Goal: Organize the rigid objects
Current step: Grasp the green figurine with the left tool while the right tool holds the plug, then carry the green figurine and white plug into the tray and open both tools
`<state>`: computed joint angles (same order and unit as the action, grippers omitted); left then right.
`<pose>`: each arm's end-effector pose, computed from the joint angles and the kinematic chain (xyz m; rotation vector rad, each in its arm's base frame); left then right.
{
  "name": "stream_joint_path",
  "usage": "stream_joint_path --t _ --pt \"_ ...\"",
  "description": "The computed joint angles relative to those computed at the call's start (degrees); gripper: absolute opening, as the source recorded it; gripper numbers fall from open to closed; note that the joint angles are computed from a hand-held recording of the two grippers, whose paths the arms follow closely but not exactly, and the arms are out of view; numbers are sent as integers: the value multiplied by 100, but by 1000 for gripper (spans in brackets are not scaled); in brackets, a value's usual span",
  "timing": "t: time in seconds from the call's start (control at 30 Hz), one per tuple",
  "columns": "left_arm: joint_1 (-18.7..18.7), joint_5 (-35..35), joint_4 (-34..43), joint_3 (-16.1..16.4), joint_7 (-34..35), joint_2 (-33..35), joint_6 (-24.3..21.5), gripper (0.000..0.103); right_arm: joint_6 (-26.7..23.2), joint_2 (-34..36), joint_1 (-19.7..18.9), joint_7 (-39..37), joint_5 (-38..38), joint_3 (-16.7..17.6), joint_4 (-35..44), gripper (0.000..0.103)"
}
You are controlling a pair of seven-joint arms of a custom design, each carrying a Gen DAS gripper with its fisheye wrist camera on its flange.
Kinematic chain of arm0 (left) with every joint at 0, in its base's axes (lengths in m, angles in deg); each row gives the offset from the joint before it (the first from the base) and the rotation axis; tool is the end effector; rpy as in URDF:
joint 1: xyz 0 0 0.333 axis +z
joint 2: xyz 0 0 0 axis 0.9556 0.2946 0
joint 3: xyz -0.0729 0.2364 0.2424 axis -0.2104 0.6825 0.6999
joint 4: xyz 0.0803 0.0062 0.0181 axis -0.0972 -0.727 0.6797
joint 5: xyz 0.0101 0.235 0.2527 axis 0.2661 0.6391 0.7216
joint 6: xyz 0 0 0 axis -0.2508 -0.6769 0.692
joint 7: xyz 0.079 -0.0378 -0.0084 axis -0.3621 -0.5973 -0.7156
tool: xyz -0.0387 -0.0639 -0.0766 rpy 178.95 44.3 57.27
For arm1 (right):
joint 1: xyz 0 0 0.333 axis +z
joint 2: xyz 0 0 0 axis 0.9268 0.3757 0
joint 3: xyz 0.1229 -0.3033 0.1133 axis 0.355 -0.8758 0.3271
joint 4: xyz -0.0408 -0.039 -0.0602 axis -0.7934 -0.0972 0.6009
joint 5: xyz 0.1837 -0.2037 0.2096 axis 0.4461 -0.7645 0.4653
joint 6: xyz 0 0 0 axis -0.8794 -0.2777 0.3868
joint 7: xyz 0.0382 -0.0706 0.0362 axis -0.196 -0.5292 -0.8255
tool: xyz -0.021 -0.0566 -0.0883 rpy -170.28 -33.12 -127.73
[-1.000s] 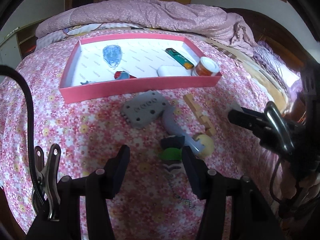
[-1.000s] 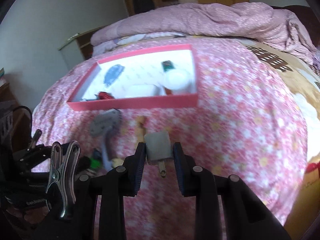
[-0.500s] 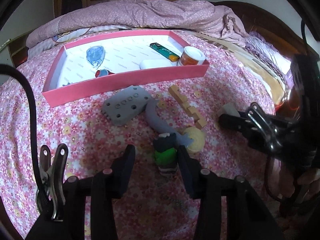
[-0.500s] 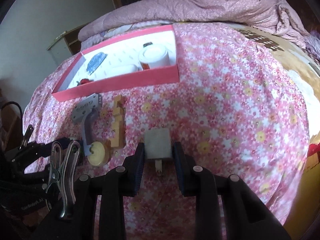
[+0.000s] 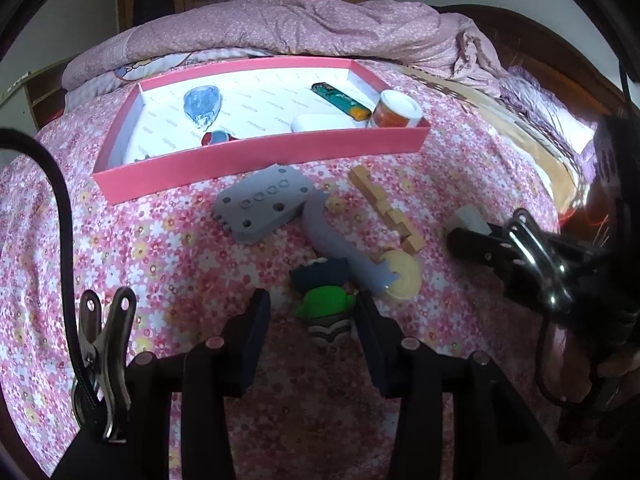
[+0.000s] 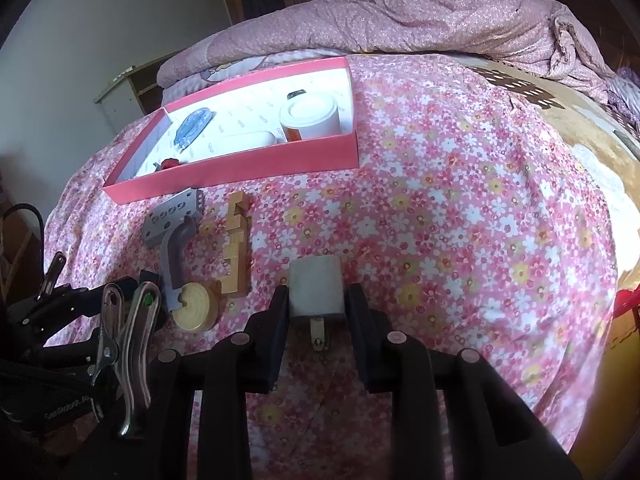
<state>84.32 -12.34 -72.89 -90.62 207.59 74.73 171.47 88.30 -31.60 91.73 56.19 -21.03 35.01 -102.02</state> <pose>0.6812 -0.0227 0.4164 -1.5416 2.1653 -0.8426 0.6826 0.2615 0.3833 -1.7297 1.6841 -0.4802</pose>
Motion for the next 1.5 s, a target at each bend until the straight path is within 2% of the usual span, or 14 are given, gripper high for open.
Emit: stream_joint_path --t 0.13,0.23,0.27,0.33,0.37,0.67,0.73,0.8,0.9,1.17,1.5 --pt "-151 186 -82 135 -87 -24 157 46 41 13 28 -35 -24 -21 1 35" --pt "-97 238 -120 43 -46 -13 226 46 52 37 147 1 -88 -169 16 36" --pt "-83 262 -140 21 -15 -13 259 44 65 40 176 19 -103 -206 10 36" --pt "-26 268 -156 -52 37 -7 289 31 93 41 185 32 -116 -221 -1 36" --pt "38 235 -149 -124 84 -1 262 30 106 41 170 30 -113 -203 -5 36" --pt "313 -235 -44 -392 353 -12 -53 30 169 19 122 -15 -95 -145 -56 36" --pt "319 -361 -60 -397 453 -39 -4 30 233 12 67 -48 -60 -80 -91 36" --pt "289 -433 -92 -369 518 -57 124 30 279 8 96 -52 -45 -113 -120 36" --pt "238 -448 -52 -292 476 -43 97 30 255 23 372 76 -124 -472 -127 29" --pt "277 -587 19 -315 503 -23 238 30 384 22 360 104 -134 -469 -177 28" --pt "84 -151 620 46 -98 207 283 30 494 17 386 90 -97 -484 -238 28"
